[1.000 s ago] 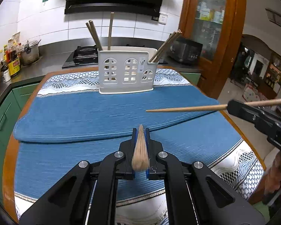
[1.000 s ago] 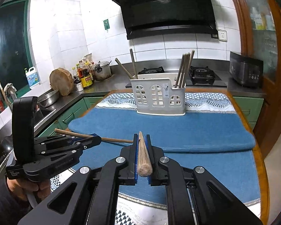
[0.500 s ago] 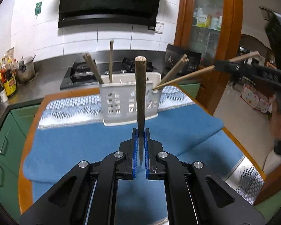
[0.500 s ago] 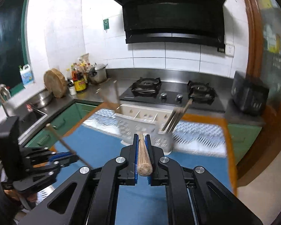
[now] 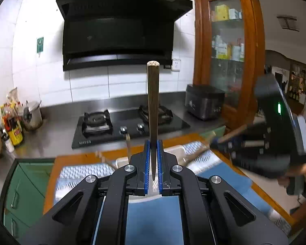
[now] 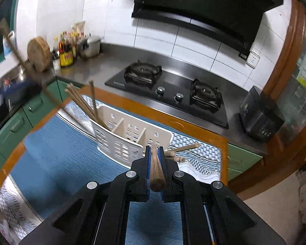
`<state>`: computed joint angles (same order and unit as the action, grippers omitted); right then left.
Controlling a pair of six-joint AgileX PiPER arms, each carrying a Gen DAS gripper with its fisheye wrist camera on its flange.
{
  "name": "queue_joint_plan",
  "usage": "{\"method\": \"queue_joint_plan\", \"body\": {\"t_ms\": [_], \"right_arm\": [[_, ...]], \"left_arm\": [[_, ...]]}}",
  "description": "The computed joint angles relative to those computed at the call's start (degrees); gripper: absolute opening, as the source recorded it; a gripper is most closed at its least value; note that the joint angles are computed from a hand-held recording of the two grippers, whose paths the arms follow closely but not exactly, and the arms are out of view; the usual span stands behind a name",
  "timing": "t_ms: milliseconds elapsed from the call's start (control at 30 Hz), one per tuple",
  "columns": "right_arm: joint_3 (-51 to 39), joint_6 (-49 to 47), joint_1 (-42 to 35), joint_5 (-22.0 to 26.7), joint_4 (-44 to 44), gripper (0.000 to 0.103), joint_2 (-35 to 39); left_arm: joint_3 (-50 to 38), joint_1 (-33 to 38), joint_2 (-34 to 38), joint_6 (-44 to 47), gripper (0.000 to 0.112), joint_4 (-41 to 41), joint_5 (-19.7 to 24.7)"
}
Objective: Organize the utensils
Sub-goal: 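Lift both chopsticks upright and carry them over the white holder, then open the left tool to drop its chopstick in the holder while the right tool opens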
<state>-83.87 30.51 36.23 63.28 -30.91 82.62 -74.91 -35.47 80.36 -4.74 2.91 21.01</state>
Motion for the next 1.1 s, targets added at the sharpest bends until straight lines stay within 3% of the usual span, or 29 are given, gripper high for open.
{"method": "queue_joint_plan", "body": {"t_ms": [200,467,533,767,900,1033,1100], "right_arm": [[-3.39,-6.06,-4.79,0.58,5.80,0.007,3.77],[-4.04,-8.91,-8.23,-1.23,9.77,0.007,6.17],[-3.82,-8.97,-8.65,-2.05,10.49,0.007,6.37],[-3.97,-8.06,-7.79,-2.61,9.46,0.015,6.25],[-3.51,-7.45,-7.73,-2.79,9.48,0.018,4.87],[-1.97,-5.77,-6.32,-2.34,8.55,0.020,2.29],[-0.75,-4.51,-5.18,-2.11,7.74,0.025,0.70]], "left_arm": [[-10.74,1.48,9.96,-2.40,0.005,2.02,2.34],[-14.86,4.73,17.09,5.01,0.005,-6.67,4.77],[-14.83,4.69,17.77,4.35,0.005,-5.51,5.01],[-14.24,4.10,17.01,2.14,0.010,-2.68,4.62],[-12.37,3.56,14.47,0.69,0.018,-1.26,3.89],[-9.04,3.21,10.82,-0.43,0.019,0.05,3.54],[-7.01,3.04,8.86,-1.58,0.032,0.90,3.23]]}}
